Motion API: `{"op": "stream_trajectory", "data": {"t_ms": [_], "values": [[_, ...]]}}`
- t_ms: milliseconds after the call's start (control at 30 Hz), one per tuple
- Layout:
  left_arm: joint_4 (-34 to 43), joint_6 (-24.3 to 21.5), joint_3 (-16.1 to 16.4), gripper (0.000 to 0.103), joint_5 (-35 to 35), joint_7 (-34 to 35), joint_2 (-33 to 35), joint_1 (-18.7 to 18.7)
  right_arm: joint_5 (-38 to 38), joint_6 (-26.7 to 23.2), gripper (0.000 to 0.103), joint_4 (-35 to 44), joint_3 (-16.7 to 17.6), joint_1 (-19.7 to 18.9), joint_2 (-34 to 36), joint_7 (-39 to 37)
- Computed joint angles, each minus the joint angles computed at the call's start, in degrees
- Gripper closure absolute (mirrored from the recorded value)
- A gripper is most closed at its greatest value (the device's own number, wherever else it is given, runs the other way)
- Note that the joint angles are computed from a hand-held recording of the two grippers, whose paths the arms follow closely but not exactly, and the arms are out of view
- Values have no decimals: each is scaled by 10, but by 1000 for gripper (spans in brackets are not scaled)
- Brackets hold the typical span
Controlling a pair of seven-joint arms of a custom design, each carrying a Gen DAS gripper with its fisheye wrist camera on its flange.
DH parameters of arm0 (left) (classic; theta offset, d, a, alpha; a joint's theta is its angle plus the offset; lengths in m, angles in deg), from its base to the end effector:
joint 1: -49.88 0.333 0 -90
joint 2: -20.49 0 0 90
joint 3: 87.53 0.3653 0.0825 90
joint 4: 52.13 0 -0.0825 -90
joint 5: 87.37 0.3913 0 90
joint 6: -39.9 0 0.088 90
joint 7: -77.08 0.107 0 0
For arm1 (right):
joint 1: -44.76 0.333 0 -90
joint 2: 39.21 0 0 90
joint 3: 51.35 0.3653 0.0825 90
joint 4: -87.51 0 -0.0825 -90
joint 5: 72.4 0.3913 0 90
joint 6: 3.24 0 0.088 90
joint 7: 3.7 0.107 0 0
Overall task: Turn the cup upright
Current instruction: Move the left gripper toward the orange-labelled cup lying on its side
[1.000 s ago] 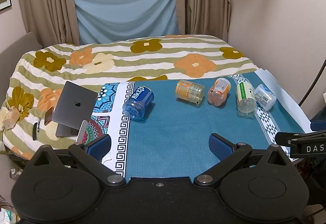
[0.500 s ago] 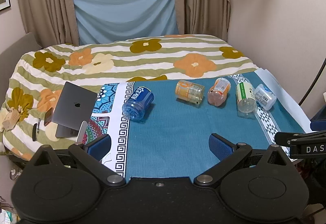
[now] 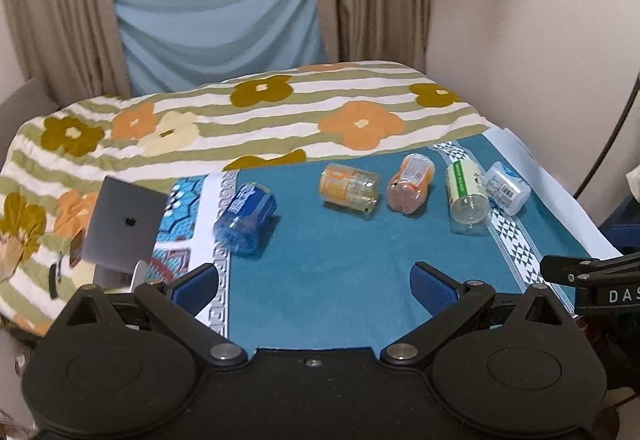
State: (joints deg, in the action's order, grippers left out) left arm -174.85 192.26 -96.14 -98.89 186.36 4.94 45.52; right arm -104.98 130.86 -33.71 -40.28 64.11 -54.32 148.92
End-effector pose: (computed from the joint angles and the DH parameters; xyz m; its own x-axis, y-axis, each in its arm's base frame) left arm 0.5043 -0.1207 0.6553 -0.3861 -0.9183 -0.0874 -0.6247 0.3300 -0.7077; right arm 0.4412 0.2623 0.6247 -0.2340 -0.9711 -0.0460 -0.7292 0.2066 -0.6524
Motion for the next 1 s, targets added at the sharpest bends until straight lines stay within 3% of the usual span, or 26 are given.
{"op": "stream_trajectory", "data": {"t_ms": [400, 633, 767, 1000], "values": [[159, -21, -25, 0, 57, 32, 152, -34, 7, 45, 0, -5, -32, -32, 10, -46], [305, -70, -23, 0, 124, 27, 281, -75, 20, 79, 0, -7, -55, -58, 32, -75], [399, -121, -15, 0, 153, 32, 357, -101, 32, 96, 0, -6, -67, -70, 48, -95], [593, -265, 0, 2, 179, 54, 492, -143, 70, 124, 0, -3, -84, -84, 78, -142]]}}
